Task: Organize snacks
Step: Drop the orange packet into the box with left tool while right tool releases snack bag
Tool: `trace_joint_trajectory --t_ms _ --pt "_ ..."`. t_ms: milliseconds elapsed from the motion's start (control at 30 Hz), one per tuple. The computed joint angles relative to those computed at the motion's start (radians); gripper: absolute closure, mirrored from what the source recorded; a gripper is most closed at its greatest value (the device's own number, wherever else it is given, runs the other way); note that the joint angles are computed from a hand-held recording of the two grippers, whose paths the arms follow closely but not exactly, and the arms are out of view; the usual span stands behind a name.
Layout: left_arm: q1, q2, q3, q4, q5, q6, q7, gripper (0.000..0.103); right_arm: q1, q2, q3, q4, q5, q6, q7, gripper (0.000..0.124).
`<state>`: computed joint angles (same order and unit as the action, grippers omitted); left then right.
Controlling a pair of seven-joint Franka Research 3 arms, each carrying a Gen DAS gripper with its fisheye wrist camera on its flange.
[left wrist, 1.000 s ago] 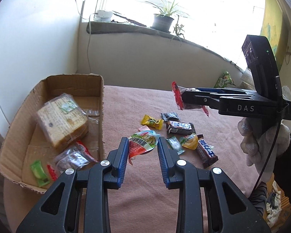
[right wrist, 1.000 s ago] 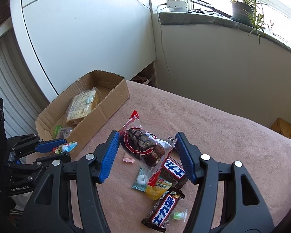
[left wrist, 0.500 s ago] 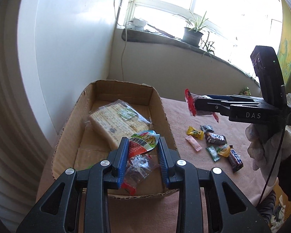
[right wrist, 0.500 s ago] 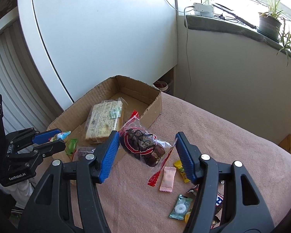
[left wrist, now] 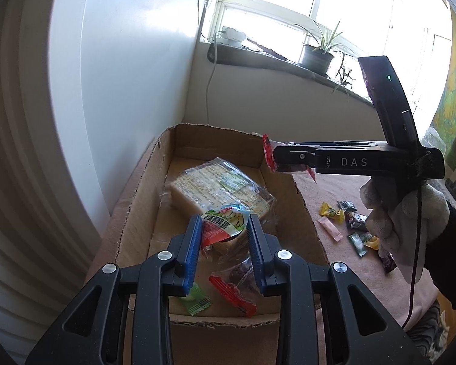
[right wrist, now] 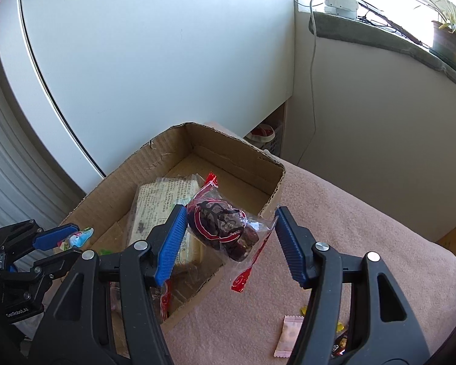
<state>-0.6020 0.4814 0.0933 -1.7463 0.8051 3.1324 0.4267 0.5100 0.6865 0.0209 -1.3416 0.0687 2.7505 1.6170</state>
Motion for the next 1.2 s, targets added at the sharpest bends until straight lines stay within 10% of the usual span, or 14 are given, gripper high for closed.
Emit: trace_joint_trajectory --t_ms 533,667,1200 --pt "0.012 0.012 -0.012 0.005 -0.06 -0.004 0.053 0.072 0.029 0.089 -0.02 0.127 -0.026 -0.041 0.014 0.048" --pt "-0.009 0.011 0.012 0.006 -0.05 -0.009 0.03 0.04 0.024 0.084 -0.016 0.122 -0.023 -0.039 0.018 0.047" --pt "-0.032 -0.019 0.029 0.007 0.089 -0.029 -0.108 0.039 0.024 -0.049 -0.023 -0.064 -0.03 0.054 0.043 0.035"
